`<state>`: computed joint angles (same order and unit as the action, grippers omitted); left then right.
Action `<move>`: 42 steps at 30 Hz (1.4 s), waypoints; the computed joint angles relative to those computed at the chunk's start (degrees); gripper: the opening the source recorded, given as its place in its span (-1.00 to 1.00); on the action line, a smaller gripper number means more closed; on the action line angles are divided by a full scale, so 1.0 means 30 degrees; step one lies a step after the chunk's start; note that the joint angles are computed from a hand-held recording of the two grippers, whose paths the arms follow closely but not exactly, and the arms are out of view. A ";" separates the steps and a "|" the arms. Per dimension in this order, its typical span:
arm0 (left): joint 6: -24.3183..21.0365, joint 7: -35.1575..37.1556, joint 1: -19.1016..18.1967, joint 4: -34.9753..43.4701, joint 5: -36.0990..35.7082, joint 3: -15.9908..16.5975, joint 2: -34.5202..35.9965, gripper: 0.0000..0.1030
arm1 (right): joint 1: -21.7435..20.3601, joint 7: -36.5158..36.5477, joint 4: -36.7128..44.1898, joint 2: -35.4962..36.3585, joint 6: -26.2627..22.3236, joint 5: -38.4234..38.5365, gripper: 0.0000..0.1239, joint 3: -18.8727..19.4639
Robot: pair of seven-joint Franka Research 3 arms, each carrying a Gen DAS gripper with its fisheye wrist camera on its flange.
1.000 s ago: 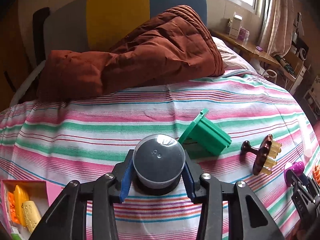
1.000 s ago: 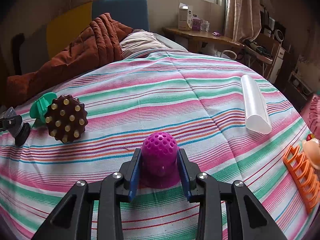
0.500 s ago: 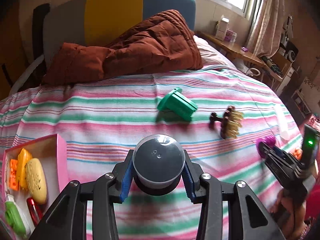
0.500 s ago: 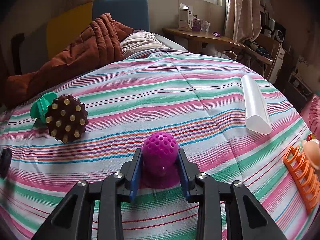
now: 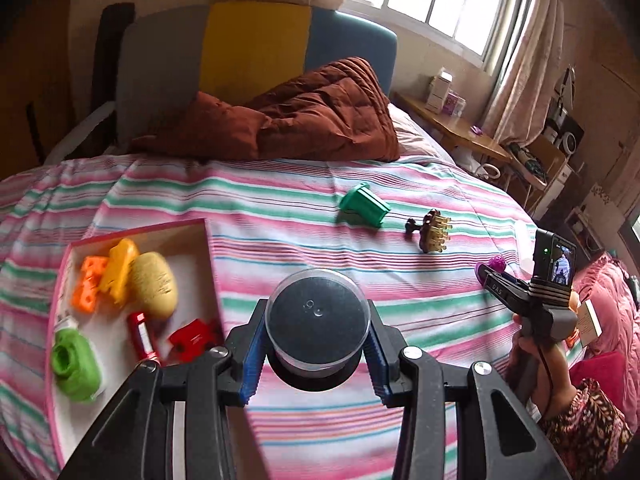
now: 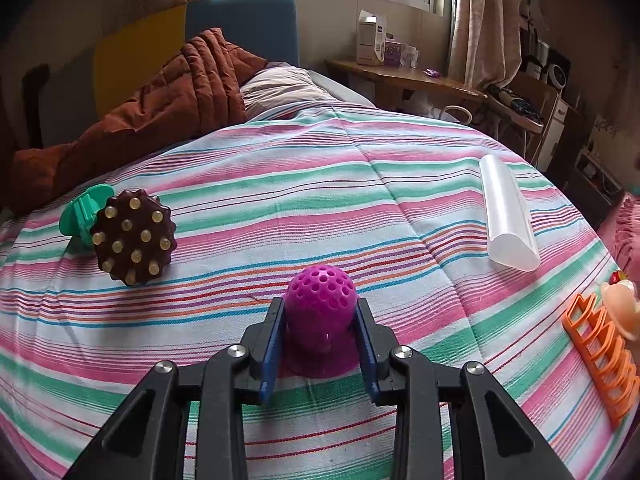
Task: Organize rigid objects
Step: 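Carry the jar into the tray and open the left tool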
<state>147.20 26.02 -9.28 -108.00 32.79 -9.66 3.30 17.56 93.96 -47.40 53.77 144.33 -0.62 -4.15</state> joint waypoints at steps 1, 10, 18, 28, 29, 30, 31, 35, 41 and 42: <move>0.0160 -0.0272 0.0042 -0.0690 0.0113 0.0051 -0.0599 -0.15 | 0.0037 0.0014 -0.0140 -0.0072 0.0122 -0.0040 -0.46 -0.0038; -0.0546 -0.1200 0.1034 -0.5803 -0.0118 -0.0306 -0.5015 -0.15 | 0.0602 0.0080 -0.1990 -0.1055 0.1784 -0.0747 -0.46 -0.0574; -0.0712 -0.1338 0.1754 -0.8810 -0.1368 -0.0337 -0.7015 -0.15 | 0.0830 0.0970 -0.2888 -0.1577 0.2236 -0.1137 -0.46 -0.0979; -0.1225 -0.2392 0.2652 -0.9811 -0.0404 -0.0781 -0.7722 -0.15 | 0.1253 0.1872 -0.4364 -0.2367 0.3424 -0.2070 -0.46 -0.1478; -0.1349 -0.2498 0.2703 -0.9875 -0.0250 -0.0824 -0.7752 -0.15 | 0.1236 0.1878 -0.4696 -0.2547 0.3747 -0.2066 -0.46 -0.1440; -0.1557 -0.2629 0.2772 -0.9866 -0.0045 -0.0896 -0.7717 -0.15 | 0.1199 0.1855 -0.4906 -0.2663 0.3985 -0.2024 -0.46 -0.1388; -0.1601 -0.2776 0.2818 -0.9931 0.0145 -0.0919 -0.7740 -0.15 | 0.1182 0.1858 -0.5095 -0.2766 0.4187 -0.1979 -0.46 -0.1368; -0.1192 -0.4091 0.3134 -1.0363 0.1583 -0.1361 -0.8248 -0.13 | 0.1283 0.2176 -0.5493 -0.2986 0.4479 -0.1896 -0.46 -0.1541; -0.1556 -0.6635 0.3365 -1.0826 0.4327 -0.2361 -0.9639 -0.13 | 0.1298 0.2112 -0.6438 -0.3568 0.4969 -0.1810 -0.46 -0.1447; -0.1302 -0.7158 0.3393 -1.1058 0.4687 -0.2398 -1.0000 -0.13 | 0.1311 0.2018 -0.6591 -0.3671 0.5037 -0.1816 -0.46 -0.1421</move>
<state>143.29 4.55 0.89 -141.17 46.85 -16.85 -26.70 21.49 100.01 -67.18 42.76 159.45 -6.07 -8.41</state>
